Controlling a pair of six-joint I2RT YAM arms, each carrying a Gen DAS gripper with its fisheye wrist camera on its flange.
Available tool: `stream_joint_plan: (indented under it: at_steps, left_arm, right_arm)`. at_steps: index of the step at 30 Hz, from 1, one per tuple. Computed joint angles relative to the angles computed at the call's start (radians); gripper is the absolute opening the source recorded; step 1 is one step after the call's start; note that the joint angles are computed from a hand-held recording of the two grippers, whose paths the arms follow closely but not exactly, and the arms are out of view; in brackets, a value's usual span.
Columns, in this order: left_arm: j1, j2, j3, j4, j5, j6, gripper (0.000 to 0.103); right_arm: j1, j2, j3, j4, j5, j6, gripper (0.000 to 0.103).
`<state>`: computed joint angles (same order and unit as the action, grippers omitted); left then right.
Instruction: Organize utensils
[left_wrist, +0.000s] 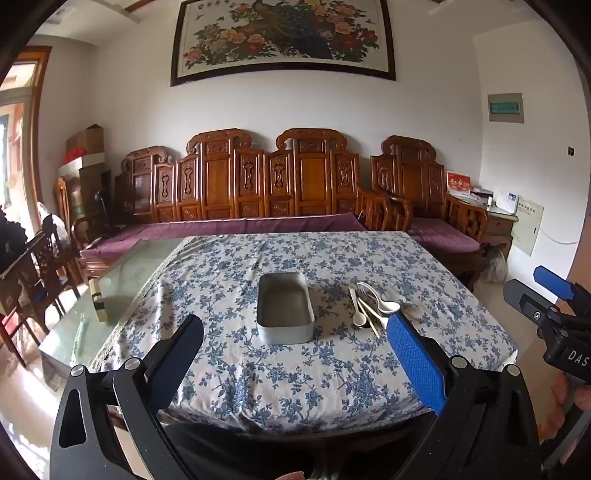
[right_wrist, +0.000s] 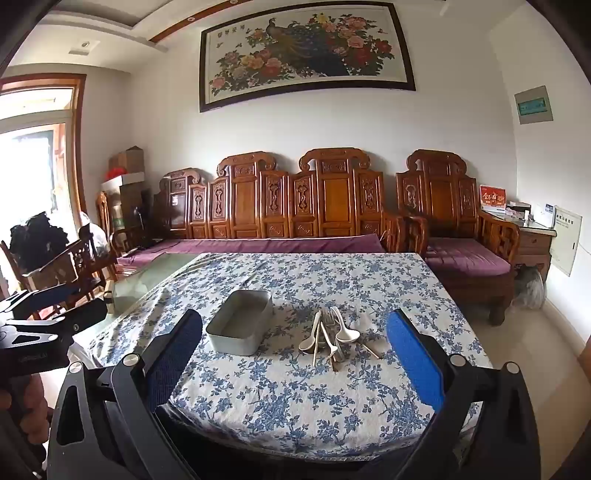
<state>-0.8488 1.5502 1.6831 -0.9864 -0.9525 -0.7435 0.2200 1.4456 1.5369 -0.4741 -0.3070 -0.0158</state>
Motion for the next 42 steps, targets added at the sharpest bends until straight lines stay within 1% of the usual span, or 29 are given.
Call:
stream_joint_plan:
  at_steps: [12,14,21,40,41,42]
  left_arm:
    - [-0.001,-0.002,-0.001,-0.002,-0.003,0.004,0.096]
    - [-0.008,0.021,0.018,-0.006,-0.007,-0.004,0.096]
    - [-0.01,0.028,0.038,-0.021,-0.01,-0.006,0.096]
    - [-0.005,0.021,0.032,-0.008,-0.008,0.007,0.097]
    - [-0.013,0.029,0.068,-0.04,-0.014,-0.001,0.096]
    - [-0.014,0.031,0.074,-0.044,-0.014,-0.001,0.096]
  right_arm:
    - [0.0,0.002,0.005,-0.007,0.001,0.0,0.1]
    - [0.0,0.002,0.006,-0.009,0.0,0.0,0.1]
    - [0.0,0.002,0.008,-0.011,0.0,-0.001,0.1]
    - [0.001,0.001,0.007,-0.011,0.0,-0.002,0.1]
    - [0.001,0.001,0.007,-0.011,0.0,-0.002,0.1]
    - [0.001,0.001,0.007,-0.011,0.0,-0.002,0.1]
